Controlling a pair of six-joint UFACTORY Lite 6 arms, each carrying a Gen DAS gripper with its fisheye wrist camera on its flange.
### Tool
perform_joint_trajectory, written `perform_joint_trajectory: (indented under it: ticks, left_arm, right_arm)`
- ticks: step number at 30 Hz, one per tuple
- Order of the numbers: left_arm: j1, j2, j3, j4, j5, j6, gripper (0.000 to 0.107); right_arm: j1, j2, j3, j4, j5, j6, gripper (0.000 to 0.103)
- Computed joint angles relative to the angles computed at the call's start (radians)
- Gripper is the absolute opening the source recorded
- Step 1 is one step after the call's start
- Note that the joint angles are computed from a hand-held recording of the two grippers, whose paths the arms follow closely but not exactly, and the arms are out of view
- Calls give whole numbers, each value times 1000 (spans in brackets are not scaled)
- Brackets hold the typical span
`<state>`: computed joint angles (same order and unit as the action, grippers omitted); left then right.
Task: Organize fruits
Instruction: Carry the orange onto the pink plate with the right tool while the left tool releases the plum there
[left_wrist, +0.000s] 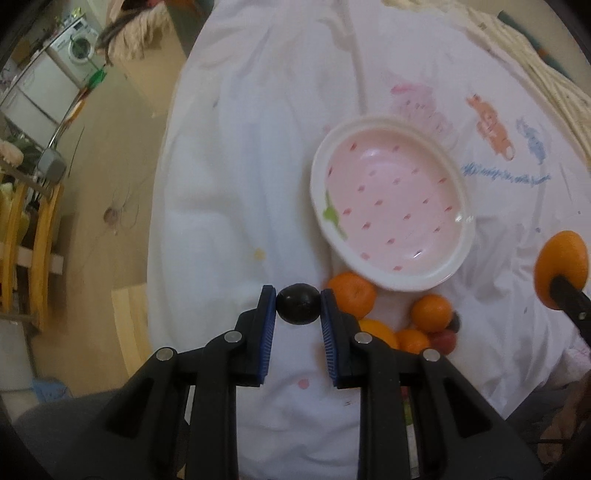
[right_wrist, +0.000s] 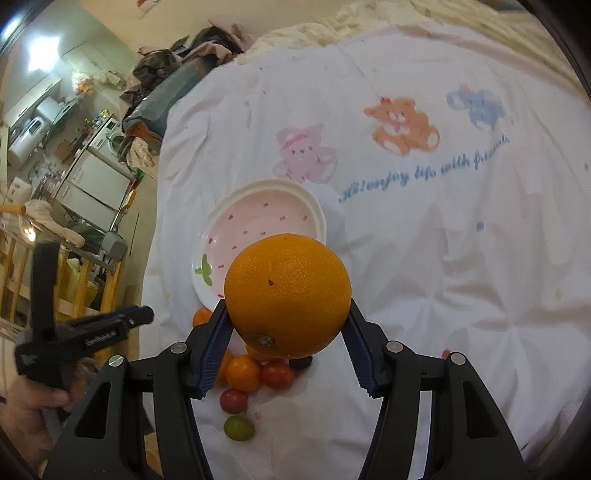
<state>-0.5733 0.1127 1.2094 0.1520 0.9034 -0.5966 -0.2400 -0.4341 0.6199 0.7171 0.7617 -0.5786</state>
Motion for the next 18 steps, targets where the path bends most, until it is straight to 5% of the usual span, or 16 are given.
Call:
perform_joint_trajectory:
  ticks: [18]
  left_arm:
    - [74, 280, 354, -57, -57, 182, 20]
  right_arm:
    - [83, 347, 268, 104, -157, -107, 61]
